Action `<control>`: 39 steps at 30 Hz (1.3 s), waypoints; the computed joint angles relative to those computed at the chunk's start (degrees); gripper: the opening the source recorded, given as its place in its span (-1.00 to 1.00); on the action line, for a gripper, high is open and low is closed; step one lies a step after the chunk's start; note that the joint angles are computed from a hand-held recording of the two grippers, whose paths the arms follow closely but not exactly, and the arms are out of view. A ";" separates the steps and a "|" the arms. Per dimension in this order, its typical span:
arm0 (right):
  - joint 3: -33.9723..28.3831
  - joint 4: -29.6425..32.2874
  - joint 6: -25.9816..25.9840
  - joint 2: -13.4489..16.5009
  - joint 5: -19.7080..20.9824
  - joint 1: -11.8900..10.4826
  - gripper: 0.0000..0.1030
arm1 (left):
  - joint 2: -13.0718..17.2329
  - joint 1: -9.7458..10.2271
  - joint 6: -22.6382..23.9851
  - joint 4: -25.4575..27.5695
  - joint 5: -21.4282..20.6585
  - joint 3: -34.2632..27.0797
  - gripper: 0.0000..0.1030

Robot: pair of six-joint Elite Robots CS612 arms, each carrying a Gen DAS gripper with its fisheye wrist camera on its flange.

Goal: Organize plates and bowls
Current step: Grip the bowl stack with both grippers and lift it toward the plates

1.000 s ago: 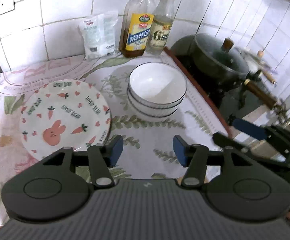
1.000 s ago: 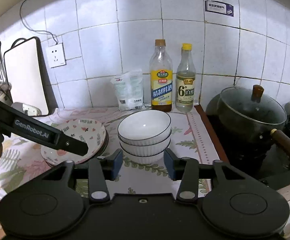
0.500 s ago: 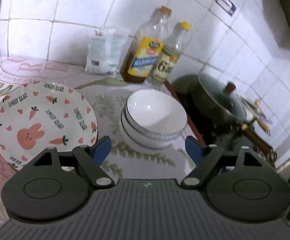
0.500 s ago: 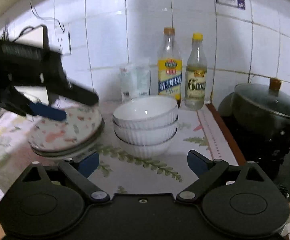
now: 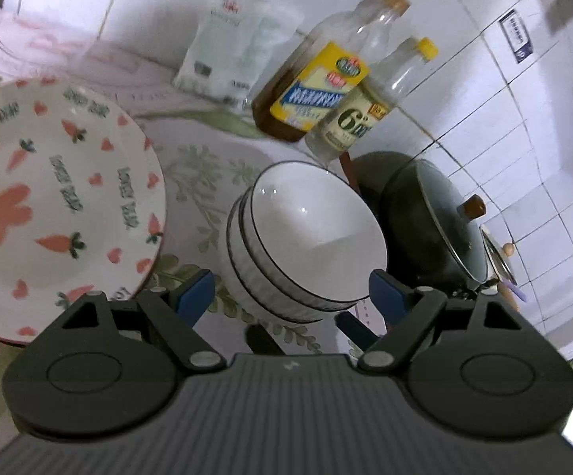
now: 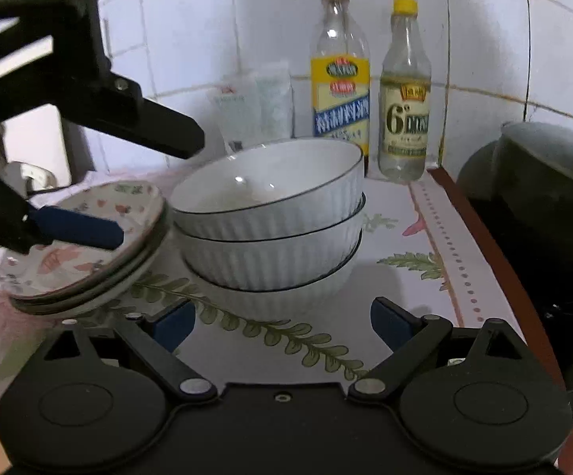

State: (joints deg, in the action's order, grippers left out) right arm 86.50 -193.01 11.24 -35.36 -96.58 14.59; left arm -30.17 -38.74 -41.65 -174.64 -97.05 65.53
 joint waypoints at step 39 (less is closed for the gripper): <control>-4.27 -1.89 -4.62 3.73 8.95 -2.03 1.00 | 3.80 -1.79 13.31 16.71 10.59 -9.12 -0.20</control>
State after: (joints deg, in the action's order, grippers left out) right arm 82.24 -194.90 6.63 -31.63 -87.64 12.57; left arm -26.37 -40.53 -28.35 -157.93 -86.46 56.41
